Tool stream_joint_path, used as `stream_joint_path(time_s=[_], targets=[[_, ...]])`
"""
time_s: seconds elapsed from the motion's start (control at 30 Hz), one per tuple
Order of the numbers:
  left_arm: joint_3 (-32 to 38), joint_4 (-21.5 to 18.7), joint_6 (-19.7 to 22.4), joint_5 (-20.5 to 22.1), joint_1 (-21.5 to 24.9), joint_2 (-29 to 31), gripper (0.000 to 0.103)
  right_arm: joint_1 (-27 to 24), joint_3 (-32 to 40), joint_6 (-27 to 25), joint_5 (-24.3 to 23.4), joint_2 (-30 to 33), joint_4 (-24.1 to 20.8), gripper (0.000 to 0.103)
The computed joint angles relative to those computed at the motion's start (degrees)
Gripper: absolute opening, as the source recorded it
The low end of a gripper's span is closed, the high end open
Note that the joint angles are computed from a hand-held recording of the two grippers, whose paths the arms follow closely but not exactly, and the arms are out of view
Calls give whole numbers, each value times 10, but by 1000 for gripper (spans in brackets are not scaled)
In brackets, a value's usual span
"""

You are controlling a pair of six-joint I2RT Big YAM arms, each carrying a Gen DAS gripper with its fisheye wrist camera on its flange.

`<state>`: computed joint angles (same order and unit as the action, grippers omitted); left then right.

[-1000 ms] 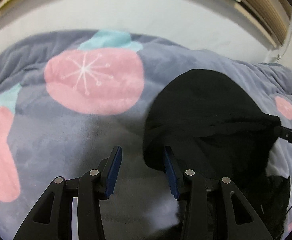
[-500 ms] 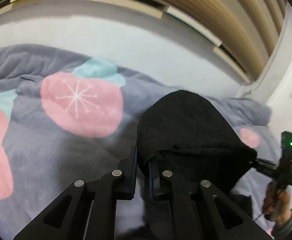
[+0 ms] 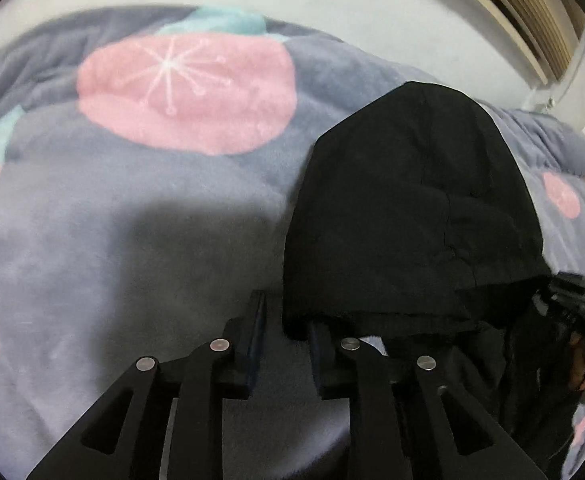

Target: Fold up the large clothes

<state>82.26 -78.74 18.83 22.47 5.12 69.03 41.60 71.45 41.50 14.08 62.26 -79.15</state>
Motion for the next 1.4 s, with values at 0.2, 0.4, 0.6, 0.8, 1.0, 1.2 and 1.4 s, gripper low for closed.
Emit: stream_joint_path(time_s=[0.2,0.4,0.6,0.8,1.0,1.2,1.4], targets=[[17,-16,22,-16,3,-36,21,-9,14,11,-22,-34,-13,12],[52,-24,27,-3,10,-56,21,13,69,6,12,-46,-36,27],[101,17,-32,29,-16,-54,58,-5,103,-15,17,-21,7,34],[80,67,-72,-87,-110,-34,59,-17,86,-6,-19,13,39,34],[15,65,-76,-150,-140,-17,58,-12,40,10,-36,15,40,34],[-27,80,-68,-144,-132,-26,59,-13,4,15,-50,12,49,35],[-8,69,-57,-141,-126,-29,59,-17,22,11,-57,5,31,35]])
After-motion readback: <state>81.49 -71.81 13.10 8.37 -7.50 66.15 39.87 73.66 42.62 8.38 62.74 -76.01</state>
